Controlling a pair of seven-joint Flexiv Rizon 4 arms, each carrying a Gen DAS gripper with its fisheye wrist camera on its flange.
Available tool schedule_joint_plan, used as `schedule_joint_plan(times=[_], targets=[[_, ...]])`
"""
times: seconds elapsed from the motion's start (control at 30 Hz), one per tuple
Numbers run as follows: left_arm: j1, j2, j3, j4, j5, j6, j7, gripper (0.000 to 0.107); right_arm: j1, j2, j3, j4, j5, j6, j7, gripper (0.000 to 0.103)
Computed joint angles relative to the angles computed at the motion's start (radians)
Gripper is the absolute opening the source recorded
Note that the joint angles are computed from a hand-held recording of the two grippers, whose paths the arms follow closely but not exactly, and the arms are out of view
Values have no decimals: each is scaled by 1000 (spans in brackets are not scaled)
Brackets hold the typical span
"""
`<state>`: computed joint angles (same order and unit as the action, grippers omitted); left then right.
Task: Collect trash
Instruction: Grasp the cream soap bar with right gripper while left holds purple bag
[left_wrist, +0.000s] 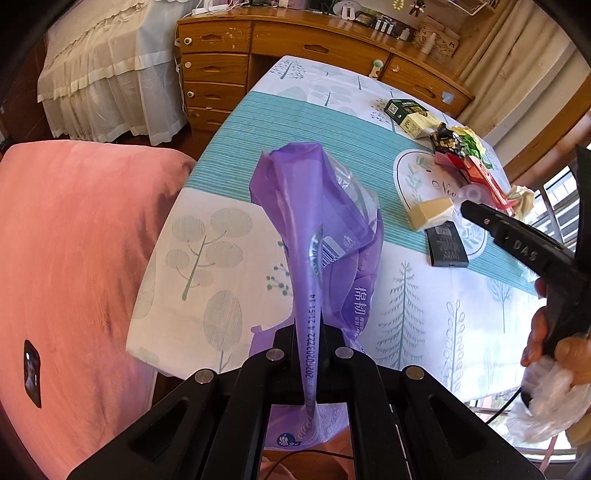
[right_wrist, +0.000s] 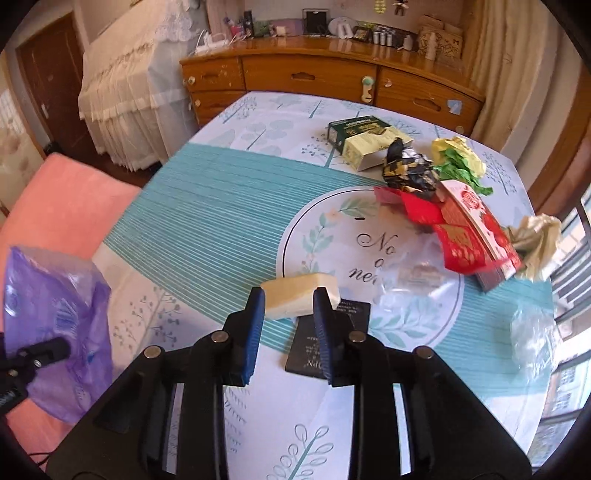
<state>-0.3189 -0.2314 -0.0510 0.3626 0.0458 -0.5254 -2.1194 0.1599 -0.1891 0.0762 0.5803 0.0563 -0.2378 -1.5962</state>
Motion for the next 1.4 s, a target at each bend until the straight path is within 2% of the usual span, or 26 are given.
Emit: schedule_joint_plan(times=[0.13, 0.2, 0.27, 0.3, 0.4, 0.53, 0.9, 1.0, 1.17, 1.4], targets=[[21, 102, 1, 189, -41, 104, -34, 0, -16, -38, -15, -105, 6, -92, 1, 24], [31, 125, -11, 233, -38, 132, -41, 0, -28, -70, -18, -177, 14, -153, -2, 26], [40, 136, -24, 257, -36, 146, -52, 0, -30, -115, -17, -258, 17, -221, -13, 42], [43, 135, -30, 258, -32, 150, -56, 0, -25, -114, -17, -250, 6, -219, -27, 52], [47, 131, -43, 258, -22, 154, -74, 0, -13, -94, -12, -171, -16, -165, -67, 54], [48, 120, -45, 257, -15, 150, -100, 0, 2, -105, -1, -127, -18, -124, -112, 63], [39, 84, -43, 239, 2, 126, -124, 0, 38, -101, 0, 32, -73, -18, -173, 66], [35, 84, -38, 244, 3, 135, -117, 0, 19, -96, 5, 46, -44, -4, -176, 58], [32, 111, -35, 285, -4, 168, -108, 0, 26, -31, 11, 150, -77, 63, -216, 58], [38, 169, -51, 314, 15, 196, -58, 0, 32, 41, 15, 162, -59, 64, -137, 58]])
